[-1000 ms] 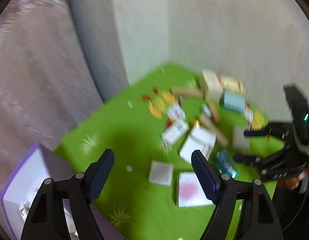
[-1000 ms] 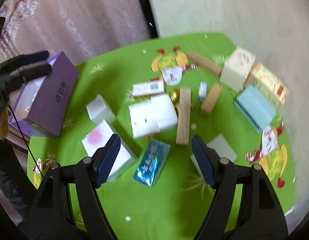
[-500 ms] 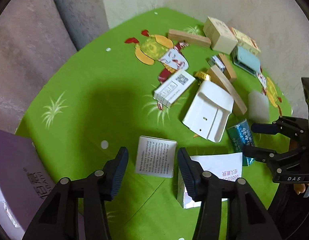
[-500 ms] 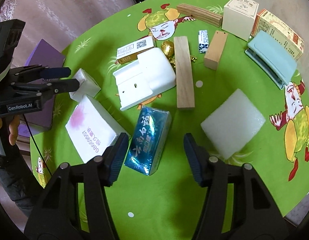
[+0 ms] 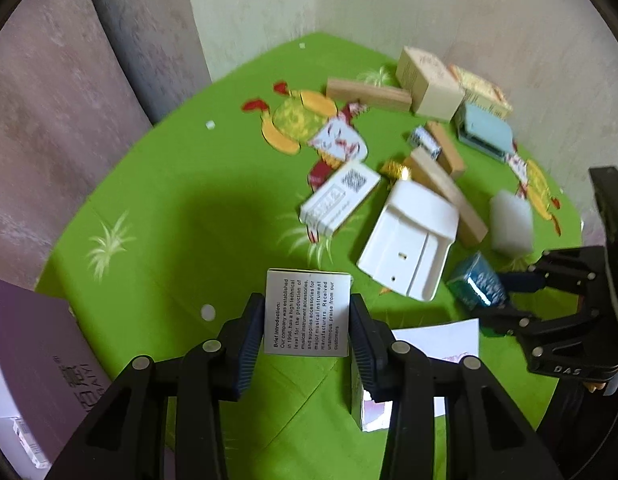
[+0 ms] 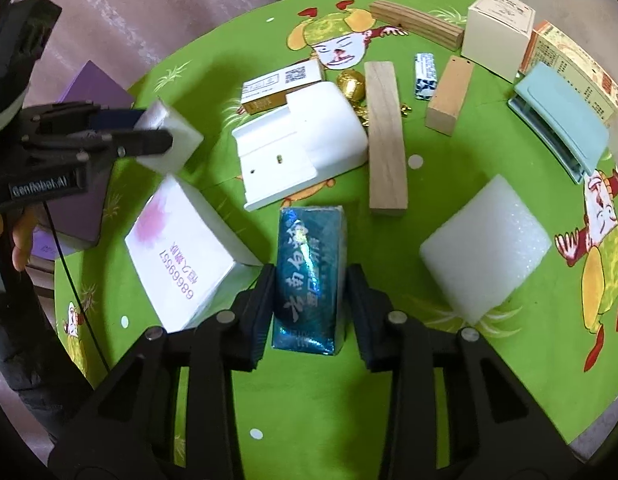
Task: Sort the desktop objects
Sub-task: 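Grasp the blue toothpaste box with right gripper while left grasps white leaflet, then carry the toothpaste box and leaflet over the purple-rimmed box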
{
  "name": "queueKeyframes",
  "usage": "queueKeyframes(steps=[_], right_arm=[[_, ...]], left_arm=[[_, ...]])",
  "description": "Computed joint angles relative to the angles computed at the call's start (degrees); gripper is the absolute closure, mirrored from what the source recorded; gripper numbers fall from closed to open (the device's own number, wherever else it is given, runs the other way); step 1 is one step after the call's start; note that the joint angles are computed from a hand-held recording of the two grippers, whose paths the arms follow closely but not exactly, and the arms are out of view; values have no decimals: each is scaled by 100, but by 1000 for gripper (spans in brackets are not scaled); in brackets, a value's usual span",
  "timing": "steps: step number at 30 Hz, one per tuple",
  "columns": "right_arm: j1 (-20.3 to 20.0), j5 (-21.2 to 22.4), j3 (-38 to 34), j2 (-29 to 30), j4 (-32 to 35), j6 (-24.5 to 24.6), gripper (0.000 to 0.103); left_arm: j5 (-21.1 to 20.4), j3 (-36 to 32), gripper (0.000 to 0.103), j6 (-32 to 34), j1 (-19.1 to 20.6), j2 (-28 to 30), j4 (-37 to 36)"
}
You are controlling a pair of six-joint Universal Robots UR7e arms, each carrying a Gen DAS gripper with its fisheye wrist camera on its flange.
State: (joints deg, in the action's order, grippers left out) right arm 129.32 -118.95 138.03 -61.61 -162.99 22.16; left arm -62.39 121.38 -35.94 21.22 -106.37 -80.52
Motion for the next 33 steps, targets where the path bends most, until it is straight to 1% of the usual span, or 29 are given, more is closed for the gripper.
queueKeyframes(steps=[4, 5, 7, 10, 11, 15, 16, 19, 24, 28, 33], right_arm=[[122, -52, -33, -37, -6, 13, 64], [159, -77, -40, -62, -9, 8, 64], [251, -131, -54, -129, -28, -6, 64], [348, -113, -79, -190, -84, -44, 64], [376, -105, -84, -203, -107, -72, 64], [483, -17, -221, -114, -179, -168, 64], [517, 2, -253, -86, -222, -195, 64], [608, 29, -405, 38, -282, -284, 64], [795, 74, -562, 123, -261, -423, 64], [940, 103, -800, 296, -217, -498, 64], [1221, 172, -1259, 620, -159, -757, 64]], left_arm=[[201, -132, 61, -157, -215, -190, 141], [267, -149, 61, -92, -182, -189, 75], [347, -195, 61, -199, -340, -299, 158], [564, -238, 61, -388, -584, -495, 224], [649, -247, 61, -303, -528, -476, 89], [1059, -378, 61, -675, -790, -683, 300], [1205, -431, 61, -848, -867, -754, 402], [1433, -545, 61, -1227, -989, -952, 715], [1731, -715, 61, -1888, -1245, -1302, 1286], [2036, -903, 61, -2732, -1602, -1532, 2052], [2355, -1252, 61, -4132, -2086, -1783, 3342]])
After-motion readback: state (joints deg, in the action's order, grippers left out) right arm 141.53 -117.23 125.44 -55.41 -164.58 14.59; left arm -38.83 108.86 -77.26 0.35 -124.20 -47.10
